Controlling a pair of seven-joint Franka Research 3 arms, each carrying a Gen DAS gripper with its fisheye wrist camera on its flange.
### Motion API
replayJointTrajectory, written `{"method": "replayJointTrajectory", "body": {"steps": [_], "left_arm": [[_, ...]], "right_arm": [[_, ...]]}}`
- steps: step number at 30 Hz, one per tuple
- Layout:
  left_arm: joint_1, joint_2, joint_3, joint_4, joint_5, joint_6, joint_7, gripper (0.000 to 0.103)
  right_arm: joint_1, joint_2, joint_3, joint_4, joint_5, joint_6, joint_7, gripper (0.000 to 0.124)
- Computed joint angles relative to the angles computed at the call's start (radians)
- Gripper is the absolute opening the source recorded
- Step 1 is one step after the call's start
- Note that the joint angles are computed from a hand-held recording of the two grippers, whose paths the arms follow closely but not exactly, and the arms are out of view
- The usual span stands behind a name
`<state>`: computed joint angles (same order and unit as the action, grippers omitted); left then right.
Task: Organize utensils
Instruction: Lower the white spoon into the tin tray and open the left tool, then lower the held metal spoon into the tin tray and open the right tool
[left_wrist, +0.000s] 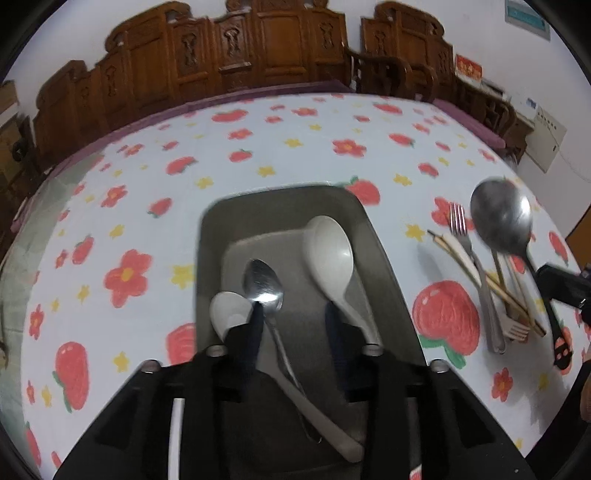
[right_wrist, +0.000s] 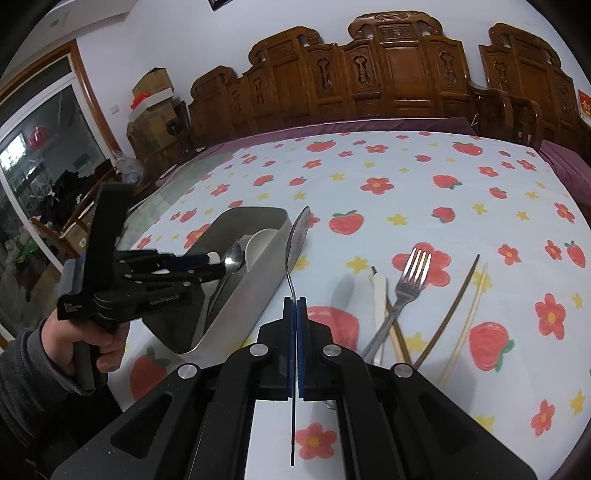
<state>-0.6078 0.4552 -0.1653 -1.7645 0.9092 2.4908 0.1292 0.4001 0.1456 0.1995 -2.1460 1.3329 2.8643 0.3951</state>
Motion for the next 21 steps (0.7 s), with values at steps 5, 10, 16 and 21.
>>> {"method": "replayJointTrajectory", "body": {"steps": [5,10,16,21], "left_arm": [[-0.018,-0.08,0.011,-0.068,0.093,-0.024,-0.103,0.063],[0.005,-0.157,-0.016,-0.144,0.168,-0.051,-0.195,0.081],[0.048,-0.234,-0.051,-0.223,0.224,-0.063,-0.284,0.086],[0.086,-0.289,-0.074,-0.279,0.251,-0.065,-0.34,0.086]], "right_arm": [[0.018,-0.001,0.01,0.005,-0.022,0.01,0.019,0.002],[0.034,0.006,0.02,0.027,-0.055,0.02,0.043,0.002],[0.049,0.038,0.036,0.069,-0.095,0.025,0.103,0.002],[0.065,0.097,0.053,0.132,-0.174,0.033,0.203,0.002]]}}
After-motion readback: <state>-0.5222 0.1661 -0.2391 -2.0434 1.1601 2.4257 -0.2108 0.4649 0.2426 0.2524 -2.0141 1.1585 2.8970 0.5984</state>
